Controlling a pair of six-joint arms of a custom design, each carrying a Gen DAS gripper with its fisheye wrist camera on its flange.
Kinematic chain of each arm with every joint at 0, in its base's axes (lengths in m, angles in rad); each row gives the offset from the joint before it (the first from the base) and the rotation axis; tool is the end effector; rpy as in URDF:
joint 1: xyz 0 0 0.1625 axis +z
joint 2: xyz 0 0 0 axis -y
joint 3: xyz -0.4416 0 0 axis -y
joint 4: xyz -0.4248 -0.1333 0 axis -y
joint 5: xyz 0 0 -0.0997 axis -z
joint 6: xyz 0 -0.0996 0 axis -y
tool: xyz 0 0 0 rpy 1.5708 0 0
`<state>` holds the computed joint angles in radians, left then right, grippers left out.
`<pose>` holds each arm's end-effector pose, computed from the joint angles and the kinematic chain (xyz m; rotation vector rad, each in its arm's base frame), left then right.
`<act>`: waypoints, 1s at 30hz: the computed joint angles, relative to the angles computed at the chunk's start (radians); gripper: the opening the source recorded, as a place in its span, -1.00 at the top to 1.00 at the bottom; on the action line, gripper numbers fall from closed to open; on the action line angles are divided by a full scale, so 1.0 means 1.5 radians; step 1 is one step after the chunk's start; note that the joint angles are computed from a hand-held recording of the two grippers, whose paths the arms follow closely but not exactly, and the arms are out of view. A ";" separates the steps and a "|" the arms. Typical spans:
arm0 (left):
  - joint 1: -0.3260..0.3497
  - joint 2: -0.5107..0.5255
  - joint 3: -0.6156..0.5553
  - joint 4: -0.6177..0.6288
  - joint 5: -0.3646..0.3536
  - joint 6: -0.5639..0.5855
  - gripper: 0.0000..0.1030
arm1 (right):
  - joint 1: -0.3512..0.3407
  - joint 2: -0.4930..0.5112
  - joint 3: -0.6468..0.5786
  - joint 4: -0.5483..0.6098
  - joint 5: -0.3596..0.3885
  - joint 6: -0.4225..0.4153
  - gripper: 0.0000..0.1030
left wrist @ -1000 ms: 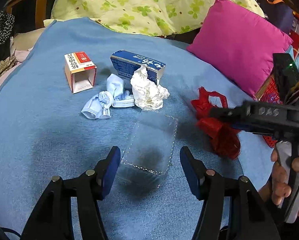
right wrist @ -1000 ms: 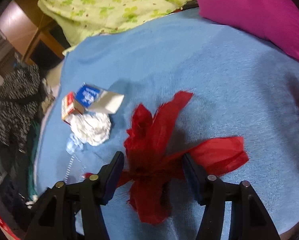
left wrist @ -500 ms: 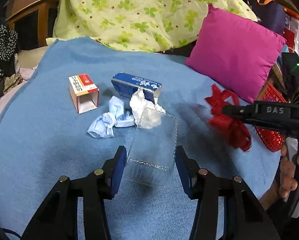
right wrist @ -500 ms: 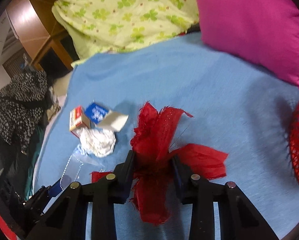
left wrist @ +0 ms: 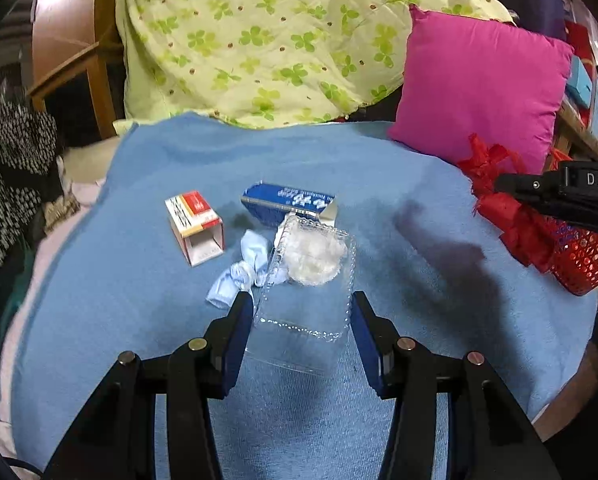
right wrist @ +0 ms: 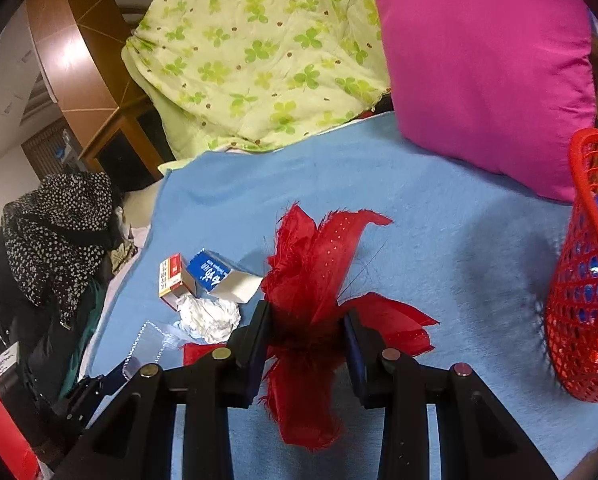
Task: Collect trash
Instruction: 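Carry the clear box and red ribbon toward the red wastebasket with both tools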
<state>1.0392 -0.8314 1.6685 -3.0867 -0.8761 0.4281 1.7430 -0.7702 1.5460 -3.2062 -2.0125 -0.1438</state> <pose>-0.1889 -0.7099 0.1763 0.8179 2.2218 -0.8720 0.2185 -0.7268 0.1893 0.1386 -2.4976 1.1484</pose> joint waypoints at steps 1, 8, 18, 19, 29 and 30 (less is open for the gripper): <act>-0.003 0.001 0.001 -0.007 0.007 0.003 0.00 | -0.001 -0.003 0.004 -0.004 0.003 -0.001 0.28; -0.034 0.004 0.003 -0.033 0.040 0.026 0.00 | -0.004 -0.026 0.032 -0.052 0.019 -0.006 0.28; -0.072 0.003 -0.001 -0.045 0.056 0.040 0.00 | 0.002 -0.054 0.076 -0.154 0.052 -0.043 0.28; -0.075 0.003 -0.003 -0.043 0.057 0.040 0.00 | 0.002 -0.056 0.080 -0.164 0.053 -0.047 0.28; -0.105 0.011 -0.010 -0.051 0.061 0.062 0.00 | 0.005 -0.075 0.109 -0.245 0.068 -0.078 0.28; -0.107 0.012 -0.011 -0.052 0.061 0.065 0.00 | 0.004 -0.078 0.113 -0.254 0.070 -0.077 0.28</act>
<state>0.8786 -0.8136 1.6525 -3.1654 -0.7849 0.5260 1.7482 -0.8870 1.7152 -3.5870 -1.9079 -0.2599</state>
